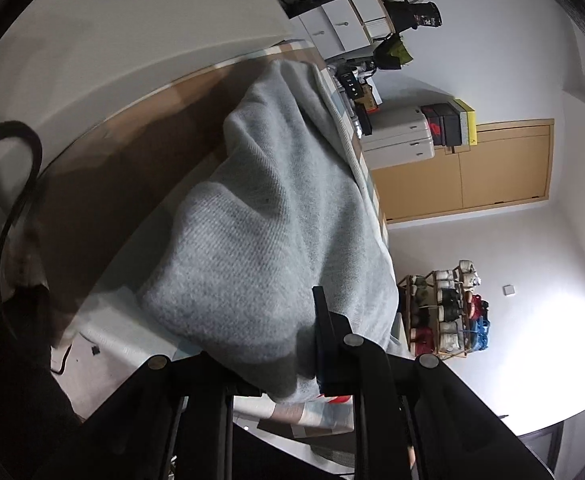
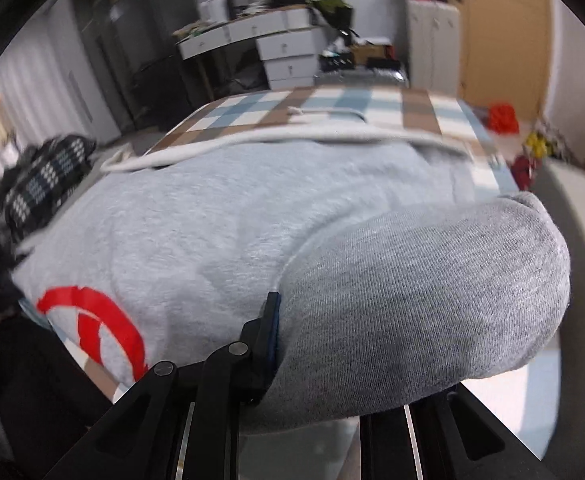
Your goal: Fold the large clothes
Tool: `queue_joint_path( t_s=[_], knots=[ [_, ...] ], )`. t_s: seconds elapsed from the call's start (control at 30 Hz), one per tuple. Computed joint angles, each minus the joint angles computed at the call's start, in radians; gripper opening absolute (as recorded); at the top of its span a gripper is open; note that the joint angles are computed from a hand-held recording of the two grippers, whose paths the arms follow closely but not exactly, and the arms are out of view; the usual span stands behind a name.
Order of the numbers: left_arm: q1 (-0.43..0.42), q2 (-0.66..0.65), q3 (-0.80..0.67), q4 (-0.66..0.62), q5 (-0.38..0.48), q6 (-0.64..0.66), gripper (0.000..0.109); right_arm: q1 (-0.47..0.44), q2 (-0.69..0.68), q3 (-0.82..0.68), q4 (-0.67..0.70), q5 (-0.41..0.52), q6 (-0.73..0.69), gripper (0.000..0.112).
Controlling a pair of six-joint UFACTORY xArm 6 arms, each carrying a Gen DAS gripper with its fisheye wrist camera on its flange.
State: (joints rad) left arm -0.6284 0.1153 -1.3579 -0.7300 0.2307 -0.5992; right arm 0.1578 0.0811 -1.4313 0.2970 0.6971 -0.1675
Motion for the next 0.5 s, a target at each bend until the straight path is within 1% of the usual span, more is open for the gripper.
queue_joint_path(
  t_s=[0.03, 0.07, 0.1, 0.13, 0.17, 0.23, 0.27, 0.3, 0.33, 0.37, 0.4, 0.43, 0.47, 0.5],
  knots=[
    [-0.002, 0.0, 0.004, -0.001, -0.003, -0.003, 0.011, -0.009, -0.009, 0.015, 0.023, 0.001, 0.003, 0.015],
    [-0.007, 0.005, 0.001, -0.035, -0.01, 0.026, 0.011, -0.021, -0.022, 0.035, 0.064, 0.008, 0.003, 0.015],
    [-0.007, 0.012, -0.007, -0.053, -0.003, 0.05, 0.011, -0.025, -0.036, 0.047, 0.08, 0.025, 0.009, 0.015],
    [-0.002, 0.017, -0.015, -0.043, 0.008, 0.043, 0.012, -0.036, -0.045, 0.06, 0.115, 0.041, 0.002, 0.015],
    [0.001, 0.007, -0.005, -0.071, 0.015, 0.065, 0.012, -0.044, -0.06, 0.079, 0.145, 0.043, -0.007, 0.016],
    [0.012, 0.011, -0.025, -0.125, 0.06, 0.11, 0.013, -0.065, -0.065, 0.075, 0.2, 0.099, -0.005, 0.016],
    [0.021, 0.011, -0.036, -0.162, 0.1, 0.127, 0.014, -0.082, -0.06, 0.059, 0.236, 0.147, -0.005, 0.017],
    [0.025, 0.011, -0.049, -0.241, 0.128, 0.177, 0.017, -0.109, -0.037, 0.02, 0.284, 0.23, 0.0, 0.018],
    [0.026, 0.001, -0.047, -0.305, 0.138, 0.233, 0.027, -0.132, -0.022, -0.009, 0.319, 0.3, 0.013, 0.019],
    [0.023, -0.011, -0.045, -0.327, 0.135, 0.263, 0.036, -0.151, -0.012, -0.031, 0.347, 0.351, 0.021, 0.019],
    [0.02, -0.027, -0.033, -0.313, 0.119, 0.25, 0.054, -0.165, -0.008, -0.046, 0.356, 0.385, 0.028, 0.02],
    [0.017, -0.042, -0.019, -0.32, 0.106, 0.248, 0.063, -0.172, -0.011, -0.058, 0.347, 0.41, 0.032, 0.022],
    [0.017, -0.051, -0.012, -0.329, 0.103, 0.242, 0.065, -0.174, -0.017, -0.061, 0.333, 0.421, 0.033, 0.025],
    [0.021, -0.057, -0.009, -0.327, 0.114, 0.231, 0.065, -0.173, -0.023, -0.077, 0.295, 0.444, 0.041, 0.037]
  ],
)
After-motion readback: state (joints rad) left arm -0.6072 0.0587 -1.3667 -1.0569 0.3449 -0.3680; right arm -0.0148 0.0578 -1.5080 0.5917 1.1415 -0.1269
